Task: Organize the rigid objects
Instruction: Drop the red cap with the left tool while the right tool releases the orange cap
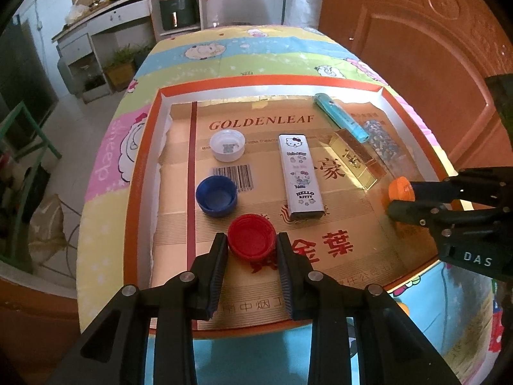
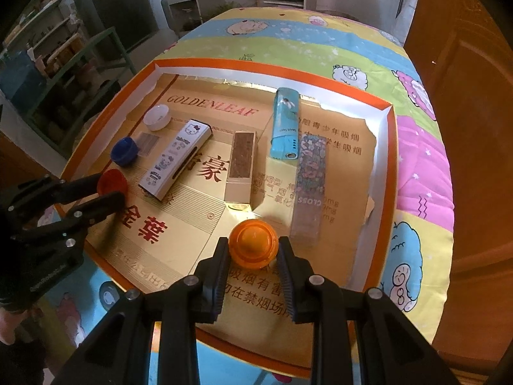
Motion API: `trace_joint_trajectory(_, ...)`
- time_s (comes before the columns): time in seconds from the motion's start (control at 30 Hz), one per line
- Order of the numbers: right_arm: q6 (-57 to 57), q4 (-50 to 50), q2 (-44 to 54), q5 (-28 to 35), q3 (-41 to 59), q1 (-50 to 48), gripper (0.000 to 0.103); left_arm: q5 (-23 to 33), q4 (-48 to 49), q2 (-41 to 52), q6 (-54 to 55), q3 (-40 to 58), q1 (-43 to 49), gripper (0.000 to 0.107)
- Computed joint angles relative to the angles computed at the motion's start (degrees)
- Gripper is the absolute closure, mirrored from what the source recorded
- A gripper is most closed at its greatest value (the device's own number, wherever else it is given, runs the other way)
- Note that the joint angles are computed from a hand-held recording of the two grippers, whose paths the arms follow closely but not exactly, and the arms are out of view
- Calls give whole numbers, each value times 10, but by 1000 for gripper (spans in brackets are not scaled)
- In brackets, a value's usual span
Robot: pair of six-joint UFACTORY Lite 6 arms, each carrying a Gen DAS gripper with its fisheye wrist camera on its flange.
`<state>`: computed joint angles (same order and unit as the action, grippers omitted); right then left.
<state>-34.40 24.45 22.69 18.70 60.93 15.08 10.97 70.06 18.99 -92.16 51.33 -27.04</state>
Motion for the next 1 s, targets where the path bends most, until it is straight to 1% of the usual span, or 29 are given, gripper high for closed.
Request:
trace_joint_trajectory(0.07,-29,29,-5,-15,-12,-3,73,-4,56,-6,-54,-11,1,73)
trace_joint_trajectory(0.2,-75,78,-10,-25,-24,-9,72,3,135,-10,-136,-22,-1,62)
trace_joint_trajectory(0.23,-90,93,-12,-27,-27,-11,71,2,158,-12,-159,-25,0,60)
trace_joint_trajectory(0.27,-99,103,-13,-27,-29,-12,68,0,180,-14,-182,-29,1,58)
trace_joint_trajectory(0.37,-124,132,-19,-29,-38,-14,59,3,245,-20,-250,-41,-1,57)
trace_joint_trajectory(0.5,-156,170,-29,-36,-52,-18,59,7,303,-31,-314,-54,-2,57)
trace_joint_trajectory(0.77,-219,242,-68,-48,-90,-26,59,34,325,-66,-354,-87,-19,57)
trace_joint_trajectory(1.0,-255,283,-117,-62,-131,-26,59,57,296,-121,-351,-123,-39,57)
